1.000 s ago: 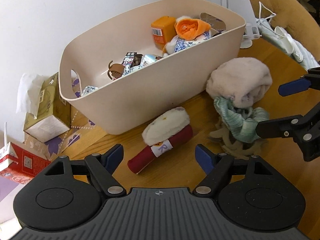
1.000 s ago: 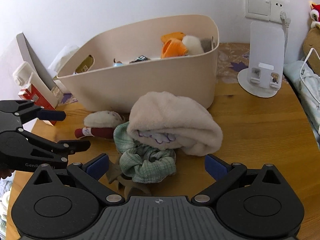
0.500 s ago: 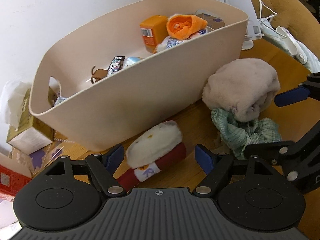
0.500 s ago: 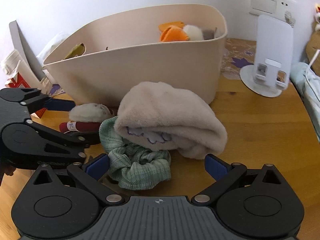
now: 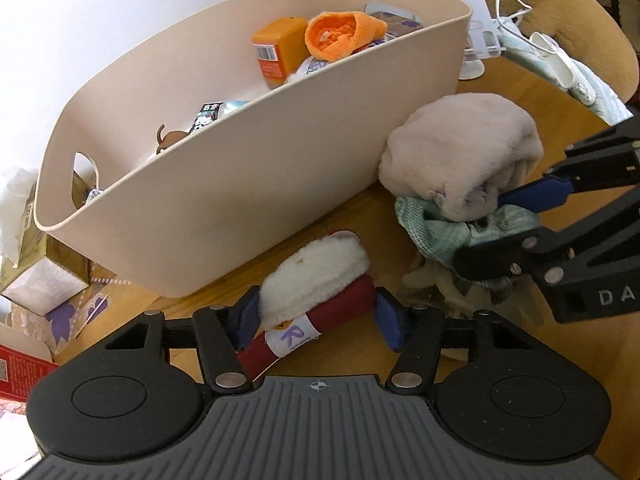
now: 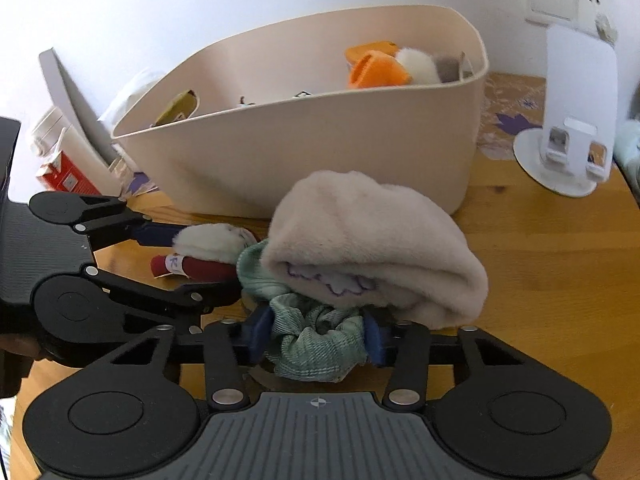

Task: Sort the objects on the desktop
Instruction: 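Grasp the red-white plush roll with left tool while right tool grasps green checkered cloth, then carry both held items over the basket and open both tools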

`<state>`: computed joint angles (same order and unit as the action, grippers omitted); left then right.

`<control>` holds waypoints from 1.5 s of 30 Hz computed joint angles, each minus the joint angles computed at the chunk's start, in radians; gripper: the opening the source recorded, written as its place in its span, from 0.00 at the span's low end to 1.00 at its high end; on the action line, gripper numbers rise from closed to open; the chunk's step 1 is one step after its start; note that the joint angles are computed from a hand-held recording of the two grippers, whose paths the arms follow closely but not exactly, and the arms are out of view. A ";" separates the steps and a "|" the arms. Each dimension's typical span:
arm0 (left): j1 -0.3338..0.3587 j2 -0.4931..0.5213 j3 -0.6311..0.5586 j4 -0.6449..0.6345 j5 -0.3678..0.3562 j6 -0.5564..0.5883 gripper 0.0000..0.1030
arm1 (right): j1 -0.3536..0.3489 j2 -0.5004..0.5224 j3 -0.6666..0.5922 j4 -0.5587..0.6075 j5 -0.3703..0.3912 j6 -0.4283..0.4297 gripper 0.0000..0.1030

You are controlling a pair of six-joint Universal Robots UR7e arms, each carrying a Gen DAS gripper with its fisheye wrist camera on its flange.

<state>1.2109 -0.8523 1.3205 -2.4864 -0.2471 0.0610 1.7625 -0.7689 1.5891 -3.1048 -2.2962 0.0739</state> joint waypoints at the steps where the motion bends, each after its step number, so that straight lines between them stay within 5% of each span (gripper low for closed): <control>1: -0.001 -0.007 0.005 0.019 -0.005 -0.017 0.57 | 0.001 0.001 -0.003 0.001 -0.004 -0.005 0.37; 10: -0.024 -0.068 0.067 0.155 0.004 -0.214 0.57 | 0.007 -0.023 0.004 0.055 0.016 0.042 0.15; 27: -0.122 -0.194 0.195 0.399 0.020 -0.688 0.57 | 0.083 -0.099 0.096 0.075 -0.018 0.086 0.10; 32: -0.155 -0.218 0.201 0.596 0.038 -0.845 0.57 | 0.116 -0.127 0.140 0.037 -0.043 0.116 0.10; 40: -0.201 -0.245 0.230 0.705 0.074 -0.971 0.57 | 0.157 -0.167 0.187 0.033 -0.080 0.163 0.10; 45: -0.219 -0.252 0.191 0.963 0.091 -1.198 0.57 | 0.174 -0.187 0.215 0.006 -0.095 0.166 0.10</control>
<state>0.9917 -1.1040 1.5113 -1.5231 -0.1561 -1.1367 1.9367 -0.9559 1.8039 -3.0993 -2.3913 0.2401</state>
